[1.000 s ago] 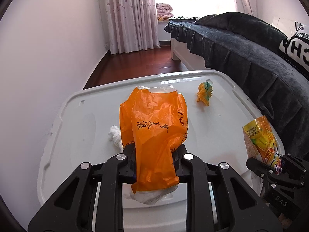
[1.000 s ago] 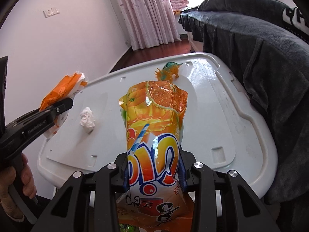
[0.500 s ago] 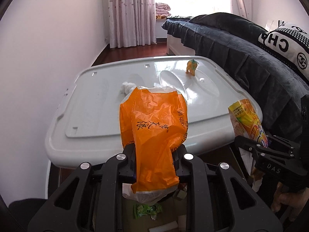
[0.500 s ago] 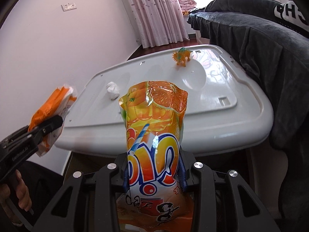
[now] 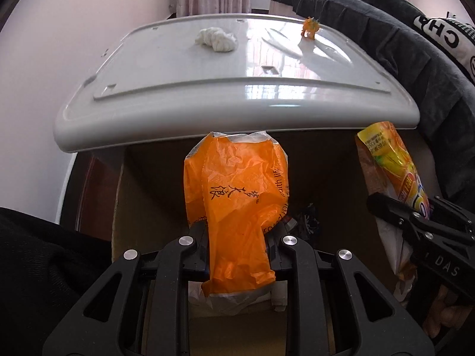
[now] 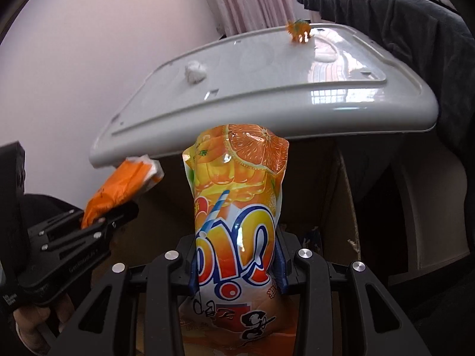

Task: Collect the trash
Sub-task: 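Carry the bag and pouch over the box and release both, then grasp the white tissue with the left gripper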

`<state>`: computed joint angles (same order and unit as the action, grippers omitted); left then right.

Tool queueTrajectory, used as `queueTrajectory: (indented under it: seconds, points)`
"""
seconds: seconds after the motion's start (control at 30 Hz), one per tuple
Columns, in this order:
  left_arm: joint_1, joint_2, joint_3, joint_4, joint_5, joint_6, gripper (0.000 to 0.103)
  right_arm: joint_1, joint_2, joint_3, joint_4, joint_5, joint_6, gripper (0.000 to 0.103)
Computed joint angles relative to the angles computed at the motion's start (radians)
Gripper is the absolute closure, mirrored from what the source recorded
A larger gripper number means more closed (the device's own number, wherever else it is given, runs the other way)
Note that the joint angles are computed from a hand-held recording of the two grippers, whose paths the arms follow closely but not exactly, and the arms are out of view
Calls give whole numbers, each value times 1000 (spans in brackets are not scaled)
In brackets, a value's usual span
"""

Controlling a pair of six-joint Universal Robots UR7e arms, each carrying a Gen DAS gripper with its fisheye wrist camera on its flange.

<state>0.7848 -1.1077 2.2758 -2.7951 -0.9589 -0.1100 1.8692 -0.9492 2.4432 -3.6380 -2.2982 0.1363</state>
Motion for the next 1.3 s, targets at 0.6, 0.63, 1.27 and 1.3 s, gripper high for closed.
queueTrajectory:
  seconds: [0.6,0.63,1.27,1.3]
  points:
    - [52,81,-68,105,9,-88,81,-61,13,-26,95,37,39,65]
    - [50,85,-72,105,11,-88,81,-60,10,-21,92,38,40,65]
    - [32,46,-39,113,19,-137,26,-36,-55,24,32,-12,80,26]
    - [29,42,-36,106,15,-134,26,-34,-61,26,24,-16,78,26]
